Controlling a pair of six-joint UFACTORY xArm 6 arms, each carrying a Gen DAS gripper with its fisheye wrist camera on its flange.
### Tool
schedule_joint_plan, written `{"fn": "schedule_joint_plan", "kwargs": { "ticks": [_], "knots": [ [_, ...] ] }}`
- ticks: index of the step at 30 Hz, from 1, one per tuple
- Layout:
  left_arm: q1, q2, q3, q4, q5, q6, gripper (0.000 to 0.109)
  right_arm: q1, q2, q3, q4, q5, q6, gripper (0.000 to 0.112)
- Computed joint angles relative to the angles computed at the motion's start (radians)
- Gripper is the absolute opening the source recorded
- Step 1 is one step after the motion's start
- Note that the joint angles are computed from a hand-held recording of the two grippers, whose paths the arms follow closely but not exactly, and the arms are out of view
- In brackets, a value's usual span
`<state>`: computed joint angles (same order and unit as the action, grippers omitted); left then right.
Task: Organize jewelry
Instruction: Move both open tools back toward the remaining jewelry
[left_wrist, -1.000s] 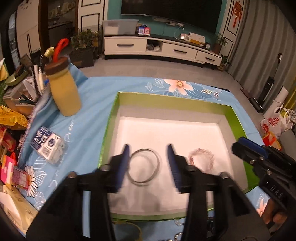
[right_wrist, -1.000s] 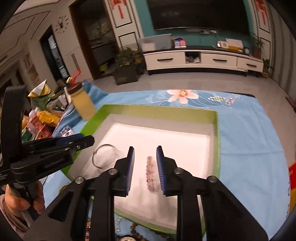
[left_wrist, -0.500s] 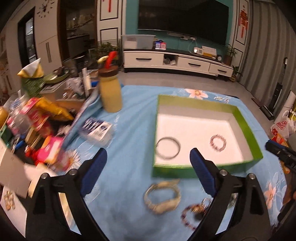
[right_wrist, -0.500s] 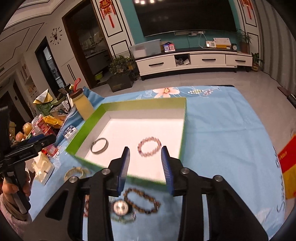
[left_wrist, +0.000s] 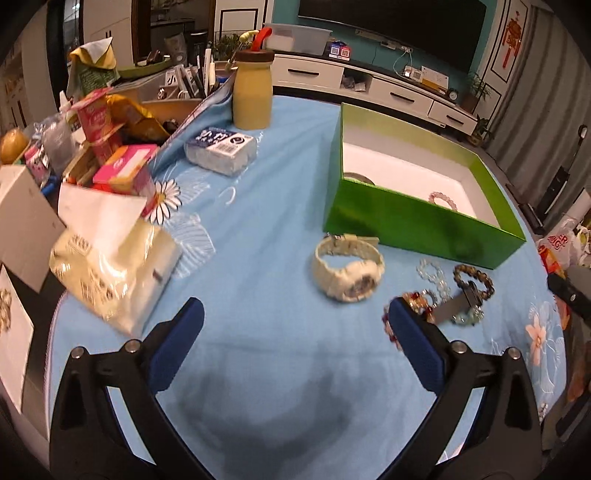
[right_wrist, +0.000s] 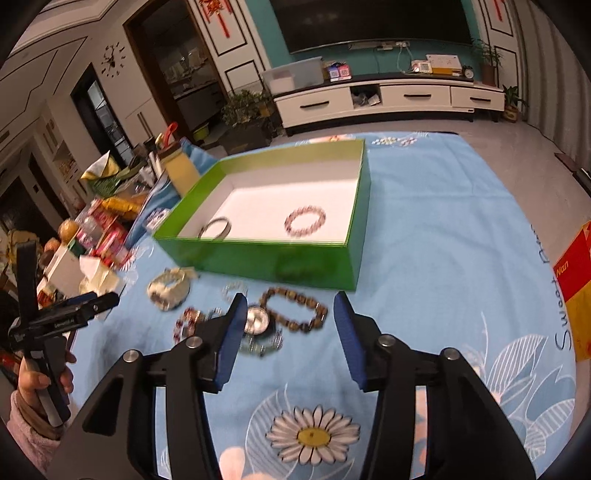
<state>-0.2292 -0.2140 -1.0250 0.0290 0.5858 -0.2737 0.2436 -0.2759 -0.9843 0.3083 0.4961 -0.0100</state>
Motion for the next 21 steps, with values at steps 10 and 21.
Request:
{"fn": "schedule_joint_plan", "kwargs": {
  "ticks": [10, 21],
  "knots": [
    [0.0, -0.094, 0.127, -0.027, -0.037, 0.037, 0.101, 0.043, -0.065, 0.09, -0.039, 0.038, 0.028, 0.05],
    [-0.045, -0.121, 0.137, -0.141, -0.019, 0.158, 0.101, 0.1, -0.063, 0.093, 0.041, 0.052, -0.059, 0.05]
  ]
}}
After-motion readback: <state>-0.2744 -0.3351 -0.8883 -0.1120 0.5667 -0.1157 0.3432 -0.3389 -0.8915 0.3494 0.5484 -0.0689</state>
